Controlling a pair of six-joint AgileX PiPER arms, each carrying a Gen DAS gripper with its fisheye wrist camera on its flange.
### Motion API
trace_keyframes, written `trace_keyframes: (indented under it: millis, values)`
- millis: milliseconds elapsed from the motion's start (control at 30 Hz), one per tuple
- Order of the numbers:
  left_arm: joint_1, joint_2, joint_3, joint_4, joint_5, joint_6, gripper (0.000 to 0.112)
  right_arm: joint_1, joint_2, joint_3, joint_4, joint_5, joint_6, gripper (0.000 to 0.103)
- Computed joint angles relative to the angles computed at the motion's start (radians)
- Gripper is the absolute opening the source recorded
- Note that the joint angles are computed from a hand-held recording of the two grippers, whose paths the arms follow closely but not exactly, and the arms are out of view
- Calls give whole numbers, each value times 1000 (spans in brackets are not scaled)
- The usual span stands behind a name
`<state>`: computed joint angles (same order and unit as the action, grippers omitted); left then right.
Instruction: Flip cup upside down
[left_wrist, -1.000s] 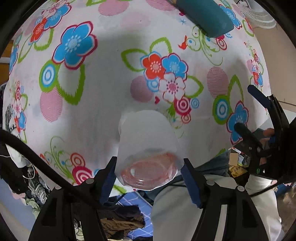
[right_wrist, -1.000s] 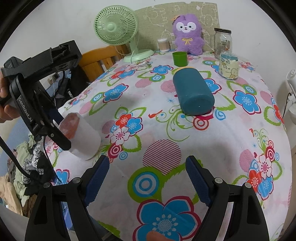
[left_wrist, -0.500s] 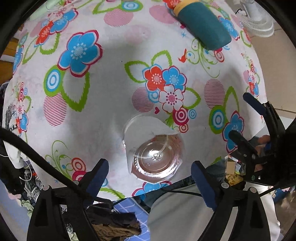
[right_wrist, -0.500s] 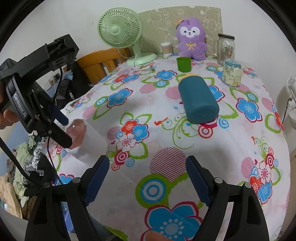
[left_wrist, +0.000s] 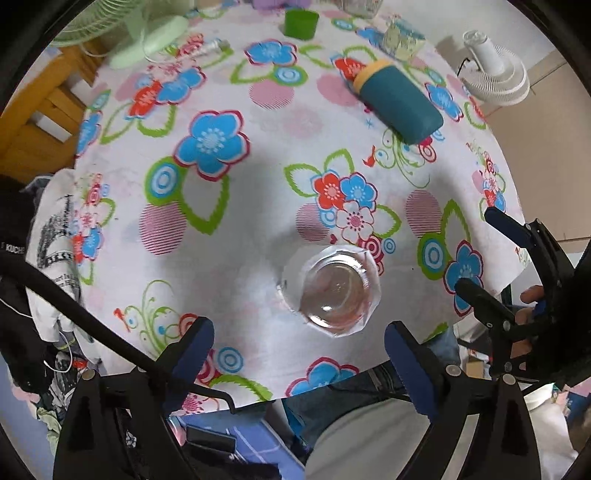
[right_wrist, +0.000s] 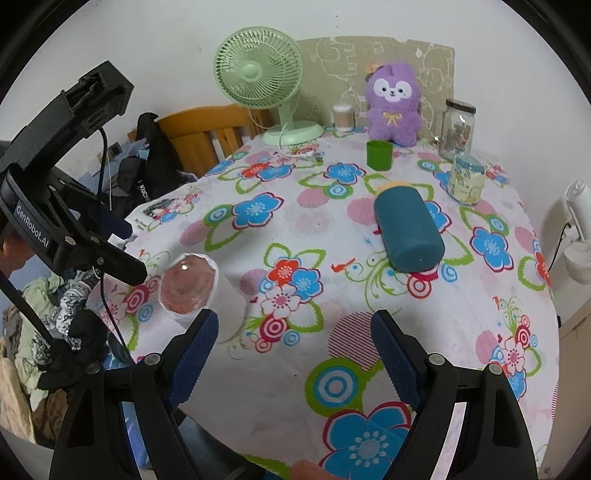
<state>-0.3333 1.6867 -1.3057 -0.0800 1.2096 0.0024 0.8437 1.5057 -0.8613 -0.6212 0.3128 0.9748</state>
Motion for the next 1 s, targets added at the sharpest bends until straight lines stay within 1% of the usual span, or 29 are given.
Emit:
trace_keyframes:
  millis: [67, 100, 133, 167, 300, 367, 433, 467, 567, 733, 800, 900, 967, 1000]
  values:
    - [0, -45, 46, 9, -38, -6, 95, 33, -10, -9, -65, 33, 77, 86]
    - [1, -67, 67, 14, -54, -7, 95, 42, -12, -16, -72, 44, 88, 88]
    - [4, -89, 85, 18, -69, -7, 95, 60, -17, -24, -95, 63, 119, 92]
    - [12, -116, 107, 19, -86, -3, 95, 75, -22, -29, -124, 78, 154, 94]
    - [38, -191, 179, 5, -146, 14, 95, 143, -33, -61, -206, 165, 250, 94]
    - [51, -239, 222, 2, -189, 23, 95, 194, -32, -88, -252, 240, 305, 95]
    - [59, -274, 257, 2, -228, 28, 95, 228, -33, -101, -286, 289, 350, 95]
    - [65, -292, 276, -4, -249, 36, 95, 254, -33, -110, -312, 328, 384, 96]
    - [100, -347, 333, -51, -307, 81, 95, 316, -31, -127, -375, 425, 466, 99]
    - [125, -451, 454, -86, -457, 124, 95, 385, -15, -163, -414, 550, 541, 99]
    - [140, -493, 508, -126, -521, 159, 95, 413, 1, -178, -426, 600, 572, 99]
    - [153, -551, 582, -186, -612, 209, 95, 437, 16, -190, -440, 631, 612, 99]
    - [154, -599, 644, -221, -695, 235, 97, 450, 27, -200, -444, 646, 630, 99]
    - [157, -614, 666, -246, -725, 257, 98, 457, 32, -202, -445, 654, 636, 99]
